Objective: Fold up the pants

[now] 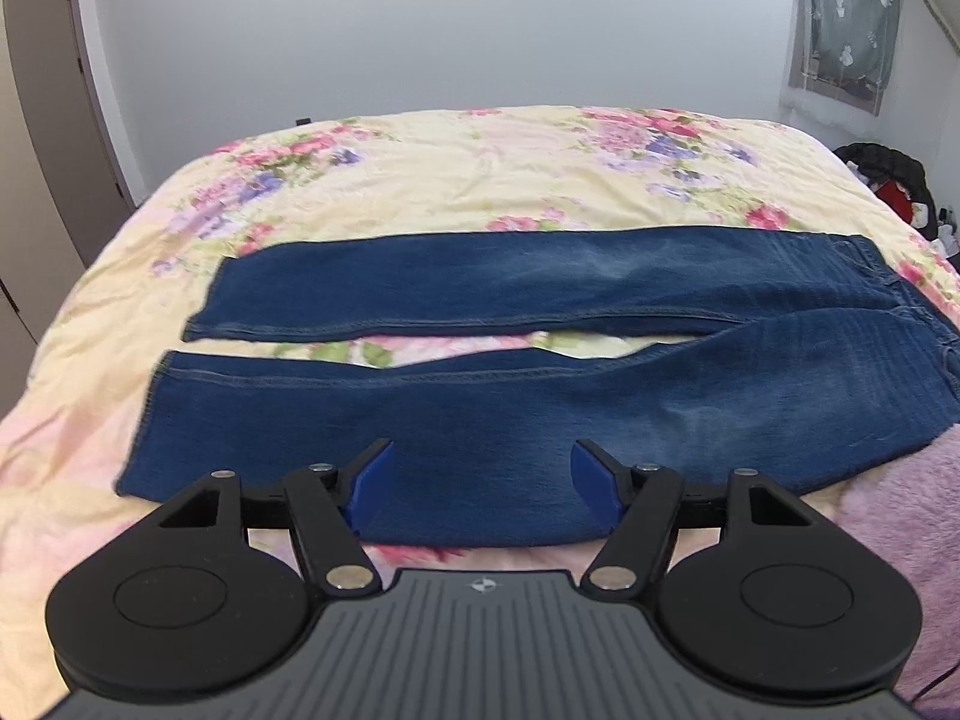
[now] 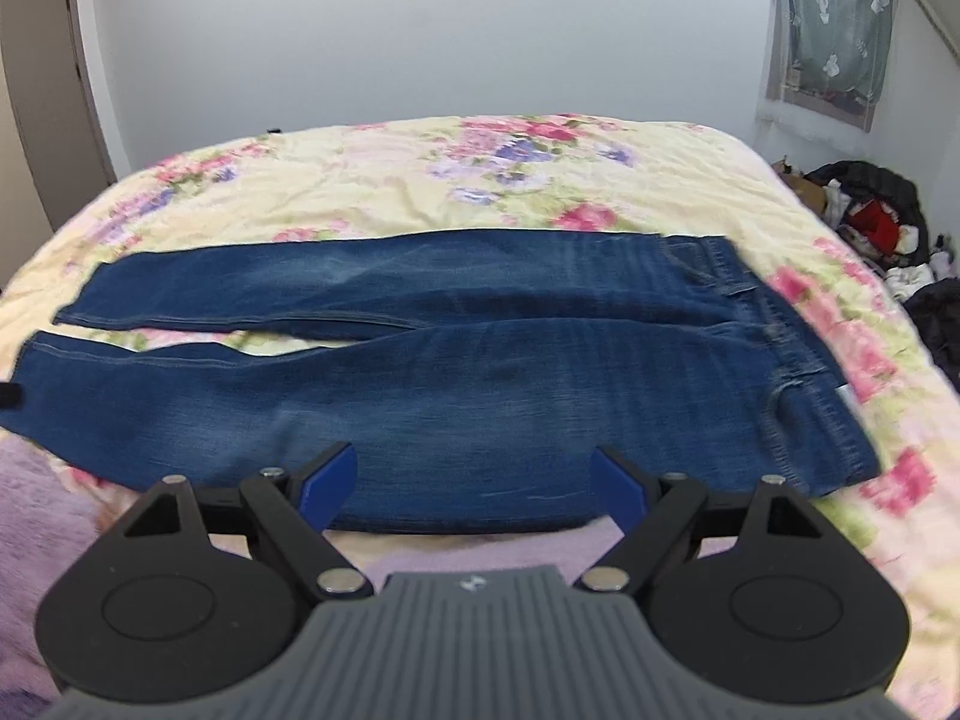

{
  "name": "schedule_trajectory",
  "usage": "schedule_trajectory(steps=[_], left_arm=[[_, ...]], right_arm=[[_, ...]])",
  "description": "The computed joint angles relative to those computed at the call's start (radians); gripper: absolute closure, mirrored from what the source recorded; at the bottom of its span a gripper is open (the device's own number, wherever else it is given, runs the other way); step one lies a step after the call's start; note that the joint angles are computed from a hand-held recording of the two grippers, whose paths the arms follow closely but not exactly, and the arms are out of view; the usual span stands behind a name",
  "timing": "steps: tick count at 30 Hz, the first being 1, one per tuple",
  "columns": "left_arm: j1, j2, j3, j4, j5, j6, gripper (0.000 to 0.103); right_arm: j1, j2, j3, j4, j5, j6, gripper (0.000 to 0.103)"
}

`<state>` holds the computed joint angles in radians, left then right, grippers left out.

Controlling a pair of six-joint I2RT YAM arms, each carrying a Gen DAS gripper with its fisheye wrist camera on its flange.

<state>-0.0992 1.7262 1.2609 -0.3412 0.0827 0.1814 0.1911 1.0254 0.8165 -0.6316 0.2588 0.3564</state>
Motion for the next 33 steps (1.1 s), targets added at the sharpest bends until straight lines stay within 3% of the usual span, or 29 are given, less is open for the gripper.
schedule_trajectory(steps=[6, 10, 13, 16, 19, 23, 26, 33], left_arm=[[0.146, 0.109, 0.169, -0.07, 0.065, 0.121, 0.038], [0.234, 0.203, 0.295, -0.122, 0.124, 0.273, 0.041], [0.27, 0.267, 0.371, -0.153, 0.099, 0.401, 0.041], [0.299, 0.33, 0.434, -0.183, 0.071, 0.498, 0.041], [0.328, 0.393, 0.471, -0.206, 0.03, 0.629, 0.041], [0.342, 0.463, 0.445, -0.159, -0.065, 0.799, 0.041], [0.336, 0.512, 0.39, -0.056, -0.148, 0.884, 0.041], [0.307, 0.602, 0.319, 0.19, -0.22, 0.891, 0.036]], right_arm=[[-0.382, 0.05, 0.103, -0.08, -0.167, -0.278, 0.047], [-0.624, 0.16, 0.216, -0.135, -0.289, -0.471, 0.063], [-0.756, 0.245, 0.289, -0.138, -0.346, -0.619, 0.071], [-0.872, 0.306, 0.315, -0.1, -0.396, -0.808, 0.072], [-0.947, 0.356, 0.278, -0.003, -0.368, -0.924, 0.074], [-1.009, 0.38, 0.164, 0.155, -0.371, -1.008, 0.074], [-1.018, 0.399, 0.082, 0.242, -0.368, -1.085, 0.074], [-0.953, 0.411, -0.08, 0.405, -0.313, -1.305, 0.076]])
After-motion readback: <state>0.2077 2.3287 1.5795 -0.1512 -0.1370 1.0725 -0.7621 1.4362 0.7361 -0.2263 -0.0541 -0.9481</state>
